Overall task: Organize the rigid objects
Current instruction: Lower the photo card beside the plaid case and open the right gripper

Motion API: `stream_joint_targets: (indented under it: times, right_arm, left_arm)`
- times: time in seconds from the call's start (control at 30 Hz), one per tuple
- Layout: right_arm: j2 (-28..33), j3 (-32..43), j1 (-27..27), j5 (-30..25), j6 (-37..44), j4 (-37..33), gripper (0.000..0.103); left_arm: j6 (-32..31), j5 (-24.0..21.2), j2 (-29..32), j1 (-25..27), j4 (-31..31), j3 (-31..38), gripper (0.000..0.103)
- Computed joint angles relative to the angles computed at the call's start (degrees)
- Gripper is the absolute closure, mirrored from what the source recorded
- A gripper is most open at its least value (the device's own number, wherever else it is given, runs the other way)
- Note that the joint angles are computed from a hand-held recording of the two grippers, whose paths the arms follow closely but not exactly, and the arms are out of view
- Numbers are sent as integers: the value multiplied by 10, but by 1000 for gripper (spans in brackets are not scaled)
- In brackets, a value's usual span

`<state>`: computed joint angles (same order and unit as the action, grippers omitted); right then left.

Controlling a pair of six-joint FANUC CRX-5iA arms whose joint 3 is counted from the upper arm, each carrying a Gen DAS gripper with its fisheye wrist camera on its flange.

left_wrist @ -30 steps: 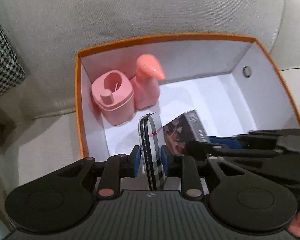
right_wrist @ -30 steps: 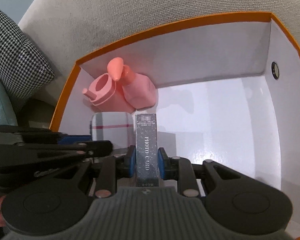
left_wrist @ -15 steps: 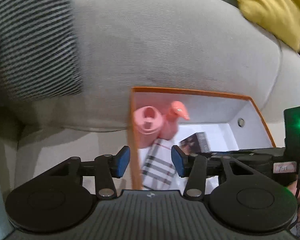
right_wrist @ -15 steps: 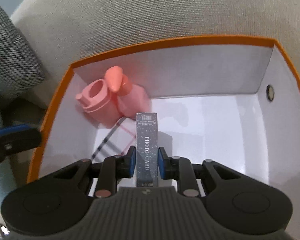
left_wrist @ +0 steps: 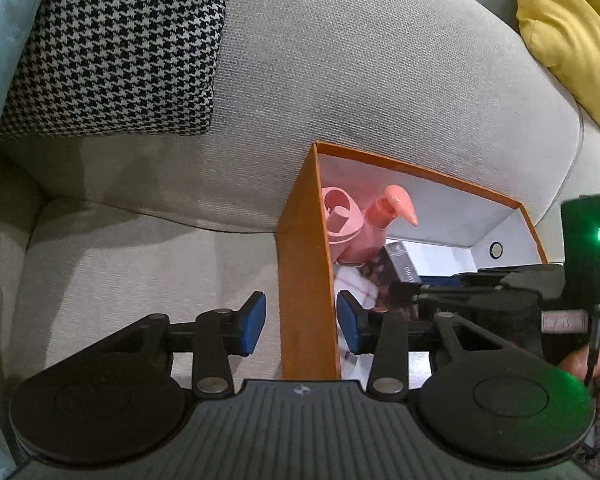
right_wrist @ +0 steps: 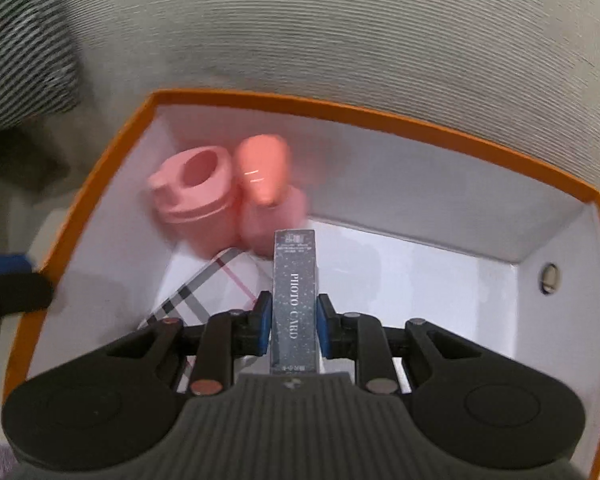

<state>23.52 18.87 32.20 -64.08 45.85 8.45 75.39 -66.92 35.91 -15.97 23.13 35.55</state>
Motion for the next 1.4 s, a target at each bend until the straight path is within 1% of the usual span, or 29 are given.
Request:
stream_joint_targets:
  times: [0.07, 0.13, 0.2, 0.27, 0.4, 0.57, 0.67, 0.7, 0.77, 0.9, 1.03, 1.1, 1.17, 1.3, 1.4]
  right_arm:
    - [-9, -5, 2, 9, 33, -20, 80]
    - [-10, -1, 2, 12, 42, -38, 79]
    - [-8, 1, 7, 7, 21, -25, 79]
    - [-10, 4, 4, 3, -4, -34, 79]
    - [-30, -7, -26, 10, -53, -99, 79]
    - [-37, -3, -43, 1, -66, -153, 78]
    - [-35, 1, -43, -19, -66, -143, 76]
    - [-31, 6, -40, -30, -66, -133, 72]
    - [-19, 18, -36, -59, -64, -117, 68]
    - [-12, 25, -36, -80, -58, -128, 66]
    - [-11, 21, -38, -77, -33, -128, 67]
    - [-4, 28, -36, -79, -10, -128, 74]
    - [-1, 37, -32, -85, 14, -130, 75]
    - [2, 46, -21, -97, 53, -110, 75]
    - [-1, 43, -19, -96, 61, -109, 75]
  left_arm:
    - [-2, 1, 1, 2, 9, -3, 55]
    - [-2, 2, 3, 2, 13, -5, 55]
    - [-4, 4, 1, 4, 17, -8, 55]
    - [-7, 3, -1, 5, 21, -12, 56]
    - [-14, 3, -6, 6, 28, -20, 58]
    - [-16, 7, -8, 6, 33, -30, 58]
    - [-20, 6, -8, 5, 35, -31, 58]
    - [-20, 5, -7, 5, 34, -29, 58]
    - [-20, 4, -6, 5, 33, -28, 58]
    - [-22, 5, -7, 5, 35, -29, 60]
    - [-22, 3, -6, 4, 33, -27, 60]
    - [-22, 1, -3, 4, 32, -23, 60]
    - [-22, 0, -1, 4, 33, -21, 60]
    - [-22, -2, 2, 2, 34, -17, 61]
    - [-22, -2, 2, 0, 35, -15, 61]
